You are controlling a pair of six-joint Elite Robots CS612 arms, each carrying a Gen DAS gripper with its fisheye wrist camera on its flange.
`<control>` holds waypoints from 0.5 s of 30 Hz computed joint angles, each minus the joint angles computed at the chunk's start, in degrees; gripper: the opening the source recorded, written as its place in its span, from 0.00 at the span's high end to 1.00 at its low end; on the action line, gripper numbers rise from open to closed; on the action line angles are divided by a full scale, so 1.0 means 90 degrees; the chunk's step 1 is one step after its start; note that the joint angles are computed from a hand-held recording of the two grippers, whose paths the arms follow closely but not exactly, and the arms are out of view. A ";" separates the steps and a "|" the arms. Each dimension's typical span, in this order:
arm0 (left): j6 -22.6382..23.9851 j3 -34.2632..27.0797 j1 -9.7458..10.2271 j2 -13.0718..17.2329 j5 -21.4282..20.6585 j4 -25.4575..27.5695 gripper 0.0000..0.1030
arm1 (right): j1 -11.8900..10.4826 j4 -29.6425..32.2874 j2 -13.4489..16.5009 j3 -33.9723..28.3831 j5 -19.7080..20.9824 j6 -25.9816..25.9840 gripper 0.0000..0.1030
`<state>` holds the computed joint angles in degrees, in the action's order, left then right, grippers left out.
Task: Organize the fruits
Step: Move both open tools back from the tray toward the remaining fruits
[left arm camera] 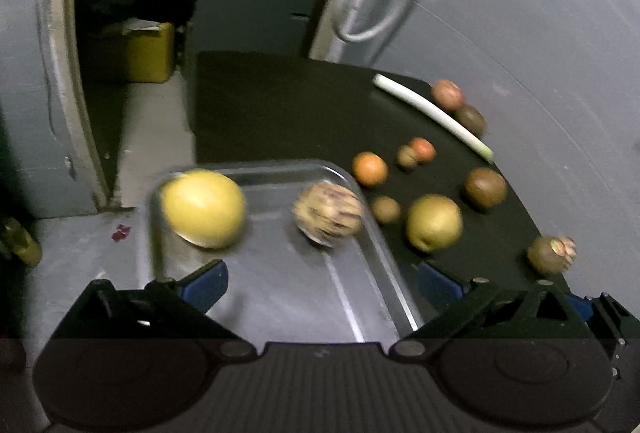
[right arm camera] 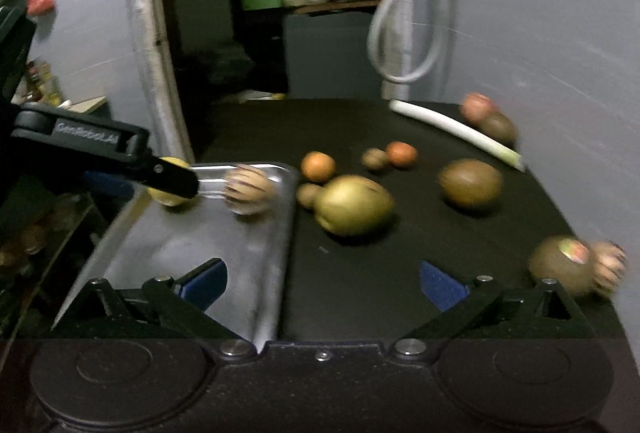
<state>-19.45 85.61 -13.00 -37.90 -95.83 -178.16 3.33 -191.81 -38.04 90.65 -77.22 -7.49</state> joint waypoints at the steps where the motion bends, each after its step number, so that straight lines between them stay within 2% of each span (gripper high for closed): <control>1: 0.0038 0.0014 -0.0038 -0.0010 -0.0034 0.0035 0.01 | -0.0034 -0.0045 -0.0050 0.0108 -0.0104 0.0079 0.01; 8: 0.0479 0.0033 -0.0290 -0.0047 -0.0344 0.0383 0.01 | -0.0243 -0.0360 -0.0287 0.0715 -0.0893 0.0617 0.01; 15: 0.1012 -0.0081 -0.0512 -0.0038 -0.0550 0.0762 0.01 | -0.0415 -0.0564 -0.0393 0.1107 -0.1450 0.1226 0.01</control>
